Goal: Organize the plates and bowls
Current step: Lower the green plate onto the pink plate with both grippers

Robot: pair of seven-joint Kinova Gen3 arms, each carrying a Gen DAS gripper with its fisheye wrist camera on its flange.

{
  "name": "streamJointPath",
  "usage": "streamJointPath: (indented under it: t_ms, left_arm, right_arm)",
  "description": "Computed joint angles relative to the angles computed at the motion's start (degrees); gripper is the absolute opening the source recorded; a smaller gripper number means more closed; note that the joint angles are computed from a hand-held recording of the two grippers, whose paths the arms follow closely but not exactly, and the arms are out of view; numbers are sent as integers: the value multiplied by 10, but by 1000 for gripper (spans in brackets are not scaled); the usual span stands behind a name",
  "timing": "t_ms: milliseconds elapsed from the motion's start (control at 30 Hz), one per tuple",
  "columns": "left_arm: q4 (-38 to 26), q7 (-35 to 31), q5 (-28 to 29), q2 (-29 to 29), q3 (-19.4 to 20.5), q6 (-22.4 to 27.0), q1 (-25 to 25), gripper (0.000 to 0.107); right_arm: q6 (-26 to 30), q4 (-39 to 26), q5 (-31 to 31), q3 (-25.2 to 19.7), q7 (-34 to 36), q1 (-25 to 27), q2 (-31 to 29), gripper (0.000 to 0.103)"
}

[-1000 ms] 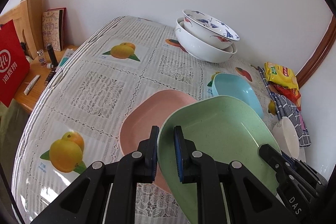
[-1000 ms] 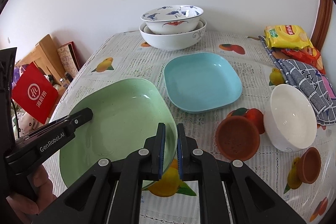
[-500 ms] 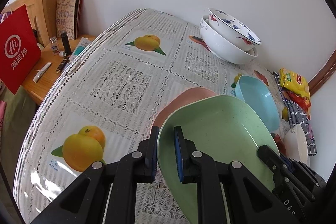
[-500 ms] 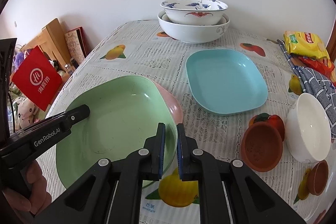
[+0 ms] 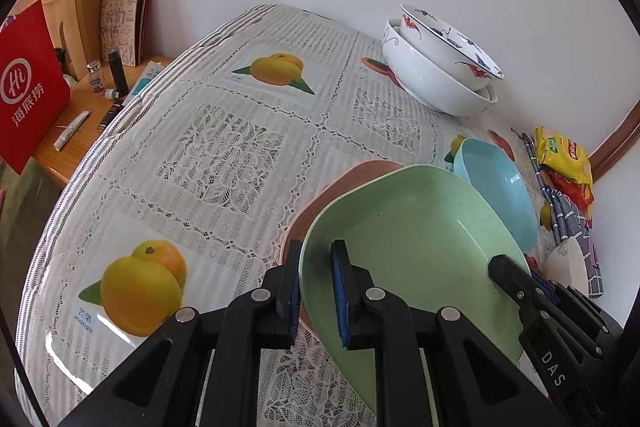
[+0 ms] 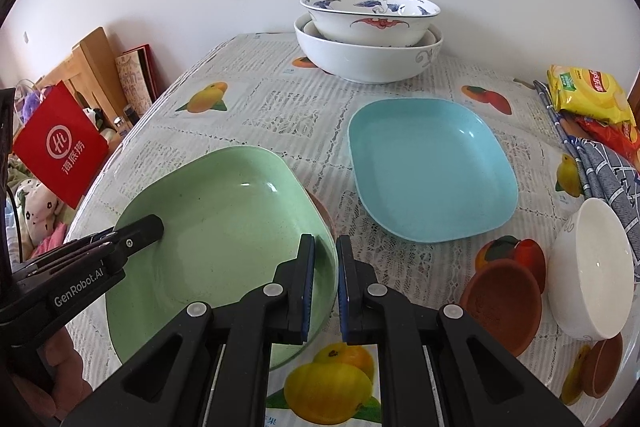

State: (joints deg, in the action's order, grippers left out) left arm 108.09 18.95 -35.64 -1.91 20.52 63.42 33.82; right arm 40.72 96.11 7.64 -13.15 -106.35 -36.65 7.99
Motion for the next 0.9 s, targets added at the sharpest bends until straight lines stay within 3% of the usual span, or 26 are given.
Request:
streamJointPath:
  t_ms: [333,900]
  left_arm:
    - [15,-4,10,-7,-3,-26,-12,14]
    - [12,-19,18,-7,-1,-28,-19,14]
  right_arm:
    - [0,-10,13,5,-6,-10,21,13]
    - [-17,-19,10,11,8,-11,40,16]
